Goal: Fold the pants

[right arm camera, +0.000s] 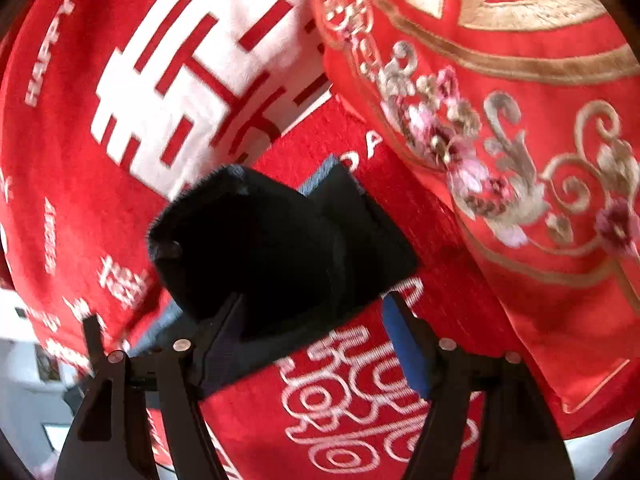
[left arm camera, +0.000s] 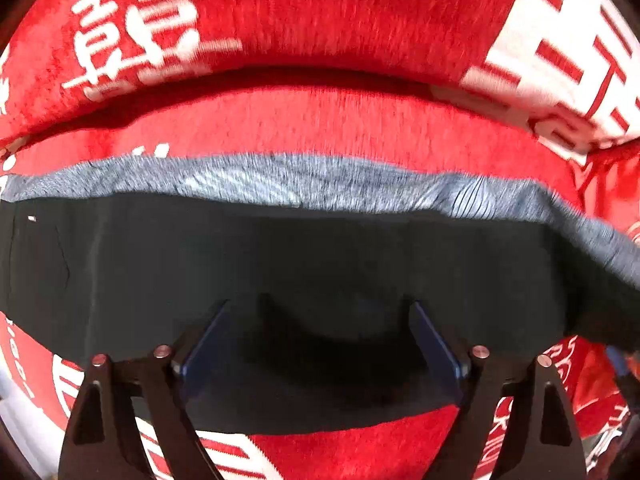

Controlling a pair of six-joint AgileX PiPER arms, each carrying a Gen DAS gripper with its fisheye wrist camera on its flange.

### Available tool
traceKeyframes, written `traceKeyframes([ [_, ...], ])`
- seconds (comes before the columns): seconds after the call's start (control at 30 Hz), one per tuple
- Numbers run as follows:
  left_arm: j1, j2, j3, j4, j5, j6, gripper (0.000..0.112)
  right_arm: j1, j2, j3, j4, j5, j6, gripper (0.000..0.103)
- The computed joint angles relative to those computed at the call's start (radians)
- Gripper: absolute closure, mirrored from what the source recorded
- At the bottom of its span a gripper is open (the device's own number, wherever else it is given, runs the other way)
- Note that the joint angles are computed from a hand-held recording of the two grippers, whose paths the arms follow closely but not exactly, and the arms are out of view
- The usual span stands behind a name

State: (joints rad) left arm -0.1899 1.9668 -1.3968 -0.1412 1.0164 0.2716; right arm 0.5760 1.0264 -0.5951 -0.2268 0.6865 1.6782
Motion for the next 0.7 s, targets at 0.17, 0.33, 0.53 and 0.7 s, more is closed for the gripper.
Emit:
traceKeyframes([
  [0.17,-0.023,-0.011,0.002,0.026,0.007,0.01,0.023,-0.175,0.101,0.031,0.198,-0.144,-0.336,0.028],
  [0.33,-0.047,-0.014,-0.016,0.047,0.026,-0.03,0.023,-0.122,0.03,0.054,0.091,-0.114,-0.126,0.028],
  [0.53,-0.052,-0.026,0.018,0.059,-0.004,-0.018,0.023,0.075,-0.007,-0.024,-0.047,0.098,0.009,0.028],
  [0.7,-0.084,-0.019,0.025,0.06,-0.008,-0.023,0.023,-0.231,0.154,0.034,0.287,-0.176,-0.488,0.053],
])
